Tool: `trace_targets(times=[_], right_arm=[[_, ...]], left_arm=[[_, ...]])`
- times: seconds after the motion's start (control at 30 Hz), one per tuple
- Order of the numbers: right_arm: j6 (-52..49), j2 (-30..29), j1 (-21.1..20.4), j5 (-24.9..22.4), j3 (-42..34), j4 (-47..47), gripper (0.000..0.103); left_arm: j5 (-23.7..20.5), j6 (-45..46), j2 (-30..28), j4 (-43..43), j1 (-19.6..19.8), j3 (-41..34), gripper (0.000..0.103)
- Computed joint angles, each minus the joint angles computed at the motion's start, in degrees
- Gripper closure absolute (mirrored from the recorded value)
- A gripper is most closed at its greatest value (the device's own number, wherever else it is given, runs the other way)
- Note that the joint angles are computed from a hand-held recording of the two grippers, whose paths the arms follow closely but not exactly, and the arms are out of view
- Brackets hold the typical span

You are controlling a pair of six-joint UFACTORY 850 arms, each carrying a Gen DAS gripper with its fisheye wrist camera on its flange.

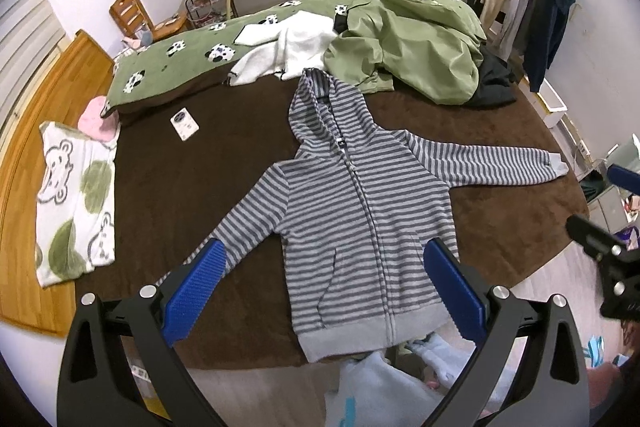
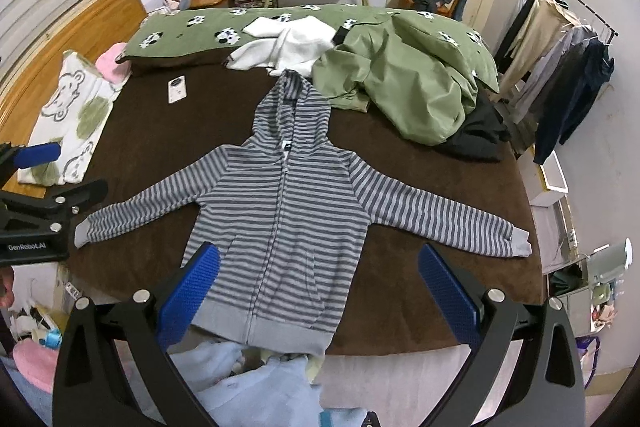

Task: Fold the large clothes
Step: 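Move the right gripper to the hoodie sleeve cuff and grasp it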

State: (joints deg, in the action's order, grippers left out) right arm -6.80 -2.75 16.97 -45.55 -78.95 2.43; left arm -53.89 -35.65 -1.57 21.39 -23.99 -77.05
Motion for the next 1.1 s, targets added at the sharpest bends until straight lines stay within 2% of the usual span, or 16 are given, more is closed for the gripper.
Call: trace_targets(times=[0.2,0.33,0.53,0.7,0.77,0.93,1.1], right_arm=[[4.1,-3.8,-1.6,4.1,-2.1,-2.8,0.006],[7.1,-6.8,-3.3,6.4,-2.2,-4.7,0.006],[10.0,-11.3,-7.4,11.6,-0.5,-5.3,0.006],[8.8,-15.2,-11.7,18.8,2.4,-1.6,0.006],[8.7,-17.3,-13.9,21.6,3.4,-0.5,0.006],[9.9,-24.3,-19.9,26.8,3.5,1.6,0.006],[13.9,-29.9,-25.7,29.4,1.7,-1.6,0.006]], left_arm=[[3.3,6.8,-5.0,-1.7,3.4,-3.1,0.006],[5.7,10.0,-9.4,-2.7,4.1,-5.5,0.006],[11.7,9.9,-17.8,-2.8,3.1,-9.1,0.006],[19.3,6.8,-27.0,-1.9,1.0,-12.4,0.006],[20.8,6.0,-30.9,-1.6,0.0,-14.3,0.006],[20.7,5.8,-43.6,-2.8,-2.8,-23.7,0.006],[19.0,7.0,-56.0,-7.7,-4.5,-36.5,0.006]])
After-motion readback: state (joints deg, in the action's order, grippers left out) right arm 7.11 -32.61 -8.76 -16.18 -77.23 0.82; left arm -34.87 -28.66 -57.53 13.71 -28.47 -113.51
